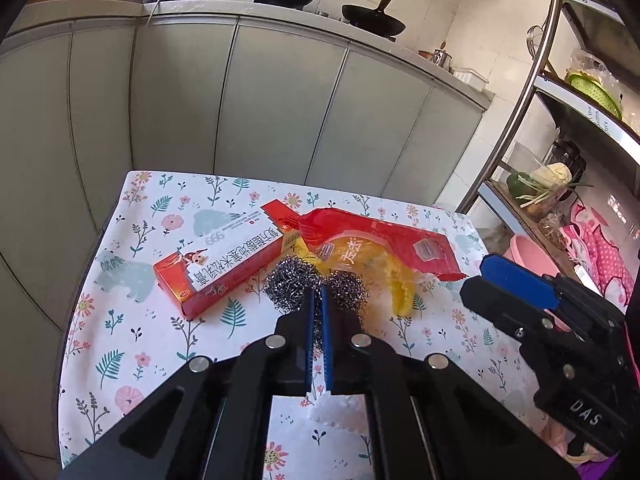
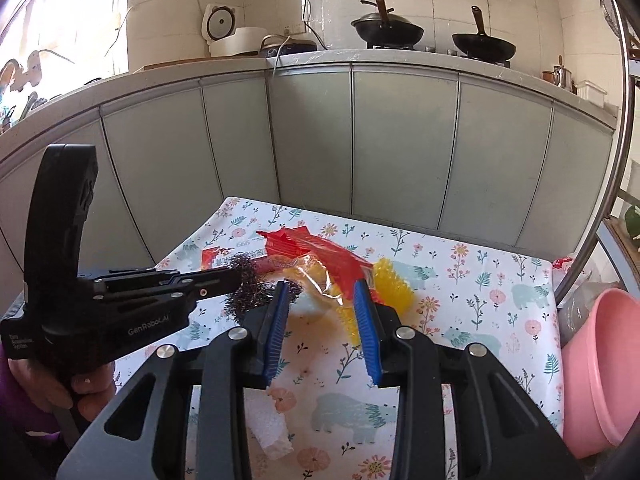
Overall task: Collect trash
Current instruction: 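Grasp the silver scouring pad with the left tool while the right tool grasps the red plastic bag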
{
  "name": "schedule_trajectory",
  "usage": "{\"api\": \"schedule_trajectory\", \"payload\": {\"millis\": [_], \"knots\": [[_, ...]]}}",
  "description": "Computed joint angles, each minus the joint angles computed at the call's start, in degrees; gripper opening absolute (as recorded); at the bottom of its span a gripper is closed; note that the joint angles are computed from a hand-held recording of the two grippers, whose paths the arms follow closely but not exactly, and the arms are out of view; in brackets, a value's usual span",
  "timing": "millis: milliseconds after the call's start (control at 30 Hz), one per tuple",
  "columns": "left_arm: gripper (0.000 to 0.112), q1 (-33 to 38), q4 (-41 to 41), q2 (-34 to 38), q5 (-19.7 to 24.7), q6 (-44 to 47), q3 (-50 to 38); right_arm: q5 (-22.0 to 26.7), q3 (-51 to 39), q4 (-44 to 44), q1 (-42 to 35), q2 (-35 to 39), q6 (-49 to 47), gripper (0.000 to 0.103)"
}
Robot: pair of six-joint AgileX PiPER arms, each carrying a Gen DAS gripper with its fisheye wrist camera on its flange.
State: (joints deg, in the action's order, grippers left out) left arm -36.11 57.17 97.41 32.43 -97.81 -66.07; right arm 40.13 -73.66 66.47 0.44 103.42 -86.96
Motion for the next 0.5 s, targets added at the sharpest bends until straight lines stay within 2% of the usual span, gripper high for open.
{"api": "schedule_trajectory", "payload": {"millis": [167,267,300,333,367,433,500], "knots": [[0.003,0.44,1.47,-0.61,-1.92,-1.91,1.57,-1.61,-4.86,-4.76,1.73,3.73,4.23,0.034],[0.003,0.45,1.79,-0.81,-2.18,-2.56,2.03,-5.16,-6.14,-7.39,3.75,5.42,5.74,0.034],[0.003,0.39,1.92,-0.92,-2.13,-2.86,2.21,-4.46,-7.02,-7.7,3.65,6.22,6.41,0.034],[0.003,0.33,2.18,-1.12,-2.06,-3.19,2.47,-3.77,-7.74,-8.17,3.54,6.81,7.7,0.027],[0.003,0.23,2.52,-1.34,-1.89,-3.52,2.7,-3.51,-7.88,-8.85,3.49,7.04,8.69,0.01],[0.003,-0.04,3.3,-1.89,-1.32,-4.35,3.23,-2.53,-8.15,-9.01,3.06,7.18,9.99,0.004],[0.003,-0.07,3.55,-2.45,-1.1,-4.84,3.72,-1.71,-7.37,-7.66,2.27,6.39,9.51,0.002]]}}
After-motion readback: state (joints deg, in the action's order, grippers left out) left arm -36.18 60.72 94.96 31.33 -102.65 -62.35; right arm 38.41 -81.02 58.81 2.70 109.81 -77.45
